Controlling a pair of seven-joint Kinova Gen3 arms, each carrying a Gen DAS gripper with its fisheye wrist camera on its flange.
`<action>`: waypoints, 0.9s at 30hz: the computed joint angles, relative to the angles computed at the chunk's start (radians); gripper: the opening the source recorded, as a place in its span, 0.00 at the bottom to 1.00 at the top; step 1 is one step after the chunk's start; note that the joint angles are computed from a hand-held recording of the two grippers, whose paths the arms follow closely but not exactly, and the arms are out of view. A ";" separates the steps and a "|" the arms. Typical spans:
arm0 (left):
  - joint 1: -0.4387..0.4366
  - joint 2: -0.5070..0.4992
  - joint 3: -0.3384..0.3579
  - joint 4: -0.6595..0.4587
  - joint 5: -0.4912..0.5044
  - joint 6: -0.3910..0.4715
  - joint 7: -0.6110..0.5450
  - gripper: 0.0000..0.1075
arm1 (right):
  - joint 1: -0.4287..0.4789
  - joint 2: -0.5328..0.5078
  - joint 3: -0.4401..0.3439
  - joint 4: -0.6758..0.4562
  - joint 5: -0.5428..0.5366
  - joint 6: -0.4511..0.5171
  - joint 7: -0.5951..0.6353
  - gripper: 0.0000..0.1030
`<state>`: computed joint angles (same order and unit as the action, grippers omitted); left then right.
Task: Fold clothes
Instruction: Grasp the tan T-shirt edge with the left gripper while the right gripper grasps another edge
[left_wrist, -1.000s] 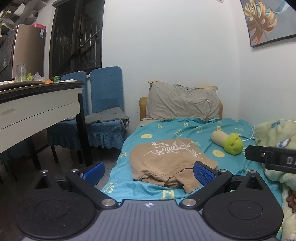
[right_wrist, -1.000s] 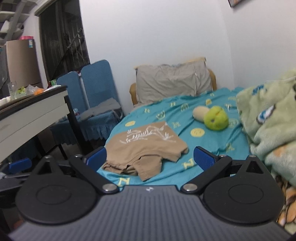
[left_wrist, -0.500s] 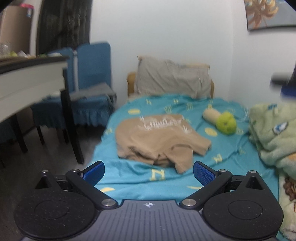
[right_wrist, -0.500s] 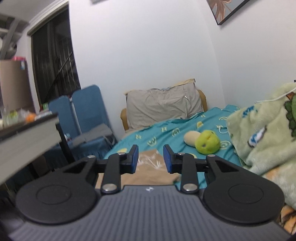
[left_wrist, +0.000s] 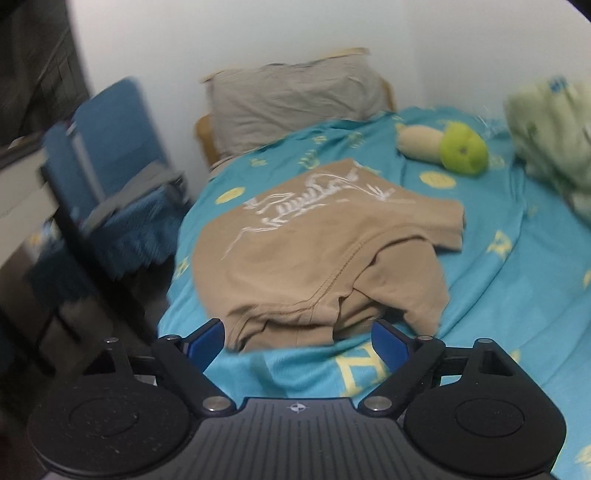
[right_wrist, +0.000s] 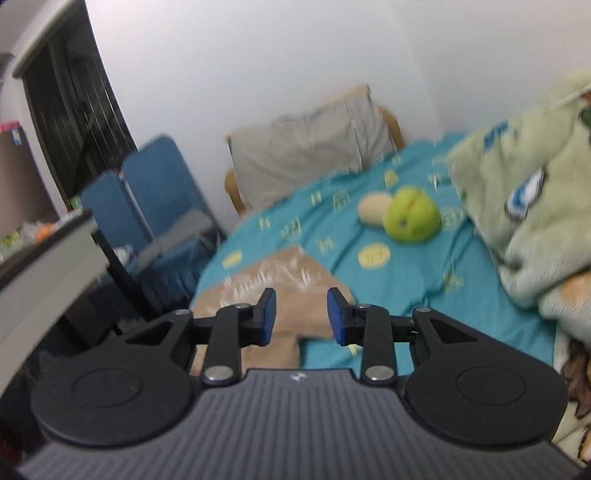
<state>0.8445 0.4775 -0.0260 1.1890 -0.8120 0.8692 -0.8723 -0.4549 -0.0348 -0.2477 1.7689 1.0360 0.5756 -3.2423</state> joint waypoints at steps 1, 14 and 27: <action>-0.002 0.014 -0.005 0.009 -0.017 -0.023 -0.006 0.78 | 0.006 0.009 0.010 0.001 -0.020 -0.024 0.020 0.33; -0.025 -0.019 -0.094 0.133 -0.069 -0.286 0.231 0.24 | -0.047 0.156 0.131 -0.045 -0.140 -0.114 0.172 0.34; 0.077 -0.286 -0.062 0.314 -0.359 -0.319 0.562 0.17 | -0.107 0.148 0.170 -0.016 -0.031 -0.163 0.138 0.34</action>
<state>0.9216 0.1913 -0.0880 1.5031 -1.1715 0.5506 -0.3107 -0.5620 0.1128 -0.0779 1.7532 1.0046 0.4124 -3.1041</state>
